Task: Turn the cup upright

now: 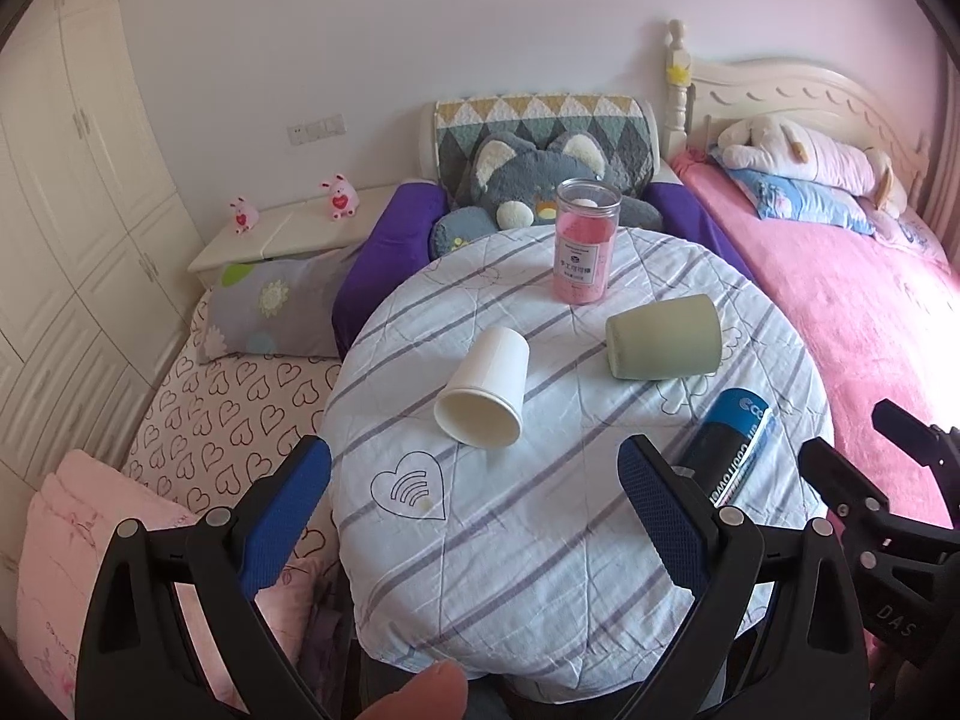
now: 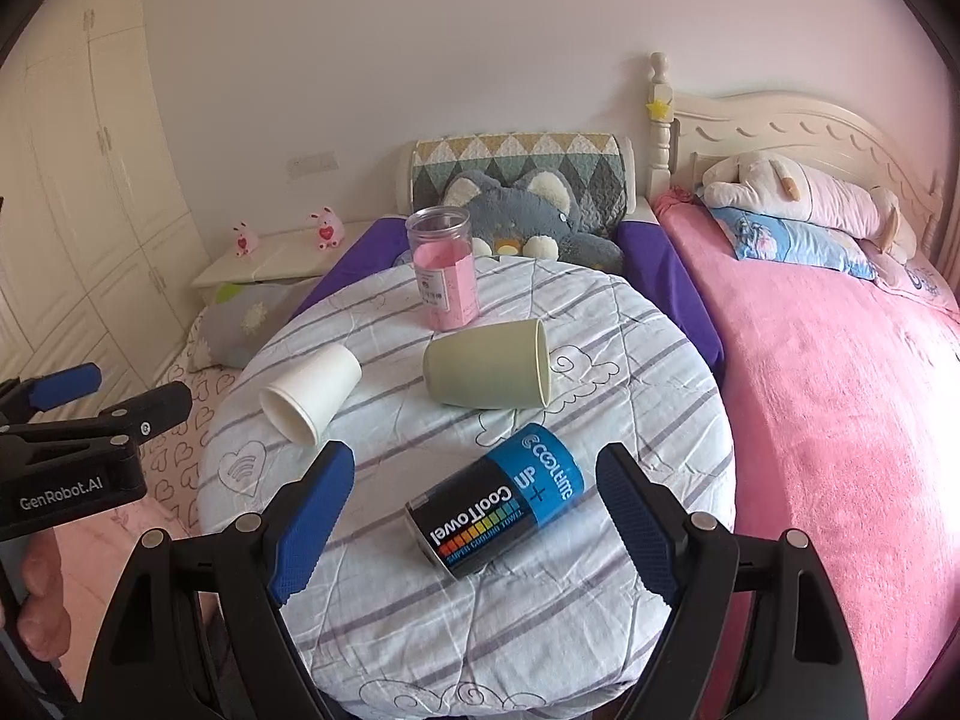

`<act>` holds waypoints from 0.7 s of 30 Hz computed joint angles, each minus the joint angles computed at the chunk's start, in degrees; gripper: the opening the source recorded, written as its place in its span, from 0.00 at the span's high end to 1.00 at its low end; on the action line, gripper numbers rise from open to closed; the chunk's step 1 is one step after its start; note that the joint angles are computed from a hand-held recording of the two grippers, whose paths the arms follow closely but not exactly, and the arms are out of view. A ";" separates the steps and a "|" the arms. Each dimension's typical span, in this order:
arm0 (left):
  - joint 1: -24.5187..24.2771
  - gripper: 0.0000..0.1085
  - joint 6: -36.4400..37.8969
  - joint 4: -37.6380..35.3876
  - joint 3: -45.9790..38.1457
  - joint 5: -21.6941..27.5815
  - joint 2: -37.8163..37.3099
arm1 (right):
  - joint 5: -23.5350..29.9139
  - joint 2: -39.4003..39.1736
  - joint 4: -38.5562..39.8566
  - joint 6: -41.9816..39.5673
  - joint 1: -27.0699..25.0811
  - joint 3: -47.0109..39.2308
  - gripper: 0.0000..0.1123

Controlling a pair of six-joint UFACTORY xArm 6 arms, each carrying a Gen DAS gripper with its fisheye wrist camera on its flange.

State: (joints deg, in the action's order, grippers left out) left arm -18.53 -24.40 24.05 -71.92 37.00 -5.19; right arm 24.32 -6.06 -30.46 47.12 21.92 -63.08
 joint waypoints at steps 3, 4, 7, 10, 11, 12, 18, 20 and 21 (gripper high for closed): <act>-0.20 0.10 -0.41 0.63 0.67 -0.22 -0.74 | 0.00 -0.63 -0.24 0.40 0.31 0.63 0.25; -0.23 0.10 -0.49 0.71 0.86 -0.25 -0.92 | -0.04 -0.68 -0.28 0.34 0.38 0.64 0.25; -0.15 0.10 -0.43 0.55 1.13 -0.41 -1.14 | -0.22 -0.74 0.07 0.18 0.61 0.68 0.25; -0.08 0.10 -0.42 0.63 1.25 -0.56 -1.18 | 0.23 -0.52 -0.29 0.39 0.98 0.25 0.25; -0.05 0.10 -0.49 0.56 1.35 -0.56 -1.27 | 0.34 -0.48 -0.42 0.51 1.07 0.15 0.25; -0.04 0.10 -0.28 0.41 1.28 -0.49 -1.20 | 0.40 -0.47 -0.50 0.60 1.11 0.13 0.25; 0.05 0.10 0.97 -0.91 1.71 0.05 -2.16 | 0.97 -0.11 0.13 -0.19 1.64 -0.39 0.25; 0.14 0.10 1.53 -1.24 1.72 0.19 -2.31 | 1.04 -0.01 0.39 -0.23 1.80 -0.48 0.25; 0.11 0.10 1.48 -1.11 1.76 0.20 -2.37 | 1.01 -0.05 0.64 -0.36 1.85 -0.38 0.25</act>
State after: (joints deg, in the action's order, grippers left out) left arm -18.42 -22.91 22.93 -70.16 37.20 -7.56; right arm 25.33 -6.10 -29.82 46.76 23.77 -63.46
